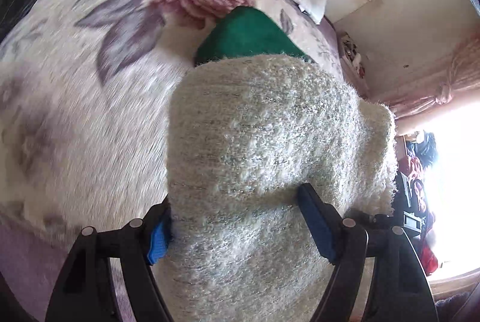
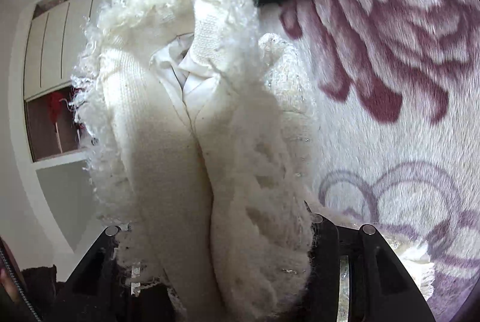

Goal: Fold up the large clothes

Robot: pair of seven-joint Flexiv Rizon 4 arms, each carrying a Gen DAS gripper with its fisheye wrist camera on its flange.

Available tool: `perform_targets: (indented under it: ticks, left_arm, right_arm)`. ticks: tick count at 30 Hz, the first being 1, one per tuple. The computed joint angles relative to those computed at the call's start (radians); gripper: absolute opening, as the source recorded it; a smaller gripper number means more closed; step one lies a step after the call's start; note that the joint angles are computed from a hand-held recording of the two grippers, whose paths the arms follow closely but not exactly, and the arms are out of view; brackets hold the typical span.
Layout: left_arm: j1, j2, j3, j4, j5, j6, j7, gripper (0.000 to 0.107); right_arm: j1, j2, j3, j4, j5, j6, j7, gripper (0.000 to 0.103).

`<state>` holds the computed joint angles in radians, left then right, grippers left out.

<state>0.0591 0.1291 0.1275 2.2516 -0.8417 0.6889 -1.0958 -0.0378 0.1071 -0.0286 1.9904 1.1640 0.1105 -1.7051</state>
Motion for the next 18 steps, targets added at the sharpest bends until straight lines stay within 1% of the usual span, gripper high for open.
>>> perform_targets:
  ticks: [2, 5, 6, 7, 8, 9, 10, 11, 12, 13, 16, 17, 18]
  left_arm:
    - [0.006, -0.117, -0.036, -0.149, -0.006, -0.013, 0.017, 0.075]
    - [0.023, -0.296, -0.090, -0.375, 0.009, -0.035, 0.025, 0.075]
    - [0.019, -0.346, -0.091, -0.439, 0.013, -0.045, 0.031, 0.075]
    - [0.043, -0.408, -0.125, -0.520, 0.033, -0.058, 0.021, 0.075]
    - [0.077, -0.473, -0.176, -0.602, 0.065, -0.055, -0.002, 0.075]
    - [0.088, -0.532, -0.194, -0.675, 0.084, -0.065, -0.009, 0.075]
    - [0.070, -0.596, -0.180, -0.755, 0.094, -0.076, -0.012, 0.075]
    - [0.074, -0.651, -0.191, -0.822, 0.120, -0.078, -0.025, 0.075]
    - [0.075, -0.710, -0.200, -0.889, 0.144, -0.087, -0.030, 0.075]
    - [0.076, -0.777, -0.211, -0.971, 0.183, -0.104, -0.051, 0.075]
    - [0.072, -0.960, -0.220, -1.193, 0.280, -0.192, -0.124, 0.075]
    - [0.071, -1.004, -0.226, -1.247, 0.311, -0.215, -0.135, 0.073]
    - [0.071, -1.029, -0.231, -1.268, 0.321, -0.227, -0.128, 0.075]
  right_arm:
    - [-0.001, -0.058, -0.018, -0.082, 0.020, 0.035, 0.016, 0.050]
    - [0.001, -0.208, -0.014, -0.259, 0.060, 0.112, 0.053, 0.050]
    - [-0.004, -0.262, -0.014, -0.322, 0.069, 0.124, 0.052, 0.050]
    - [0.000, -0.328, -0.011, -0.394, 0.078, 0.153, 0.057, 0.050]
    - [0.000, -0.389, -0.010, -0.463, 0.084, 0.173, 0.065, 0.050]
    - [0.001, -0.455, -0.008, -0.538, 0.088, 0.185, 0.063, 0.050]
    - [0.003, -0.519, -0.007, -0.606, 0.095, 0.205, 0.078, 0.050]
    - [0.020, -0.581, 0.007, -0.668, 0.104, 0.245, 0.097, 0.050]
    - [0.010, -0.645, 0.004, -0.740, 0.109, 0.233, 0.104, 0.050]
    - [0.010, -0.707, 0.002, -0.805, 0.102, 0.241, 0.119, 0.050]
    - [0.013, -0.876, -0.005, -0.976, 0.054, 0.239, 0.184, 0.049]
    - [0.012, -0.921, -0.007, -1.021, 0.033, 0.231, 0.204, 0.049]
    - [0.003, -0.957, -0.001, -1.053, 0.027, 0.228, 0.223, 0.049]
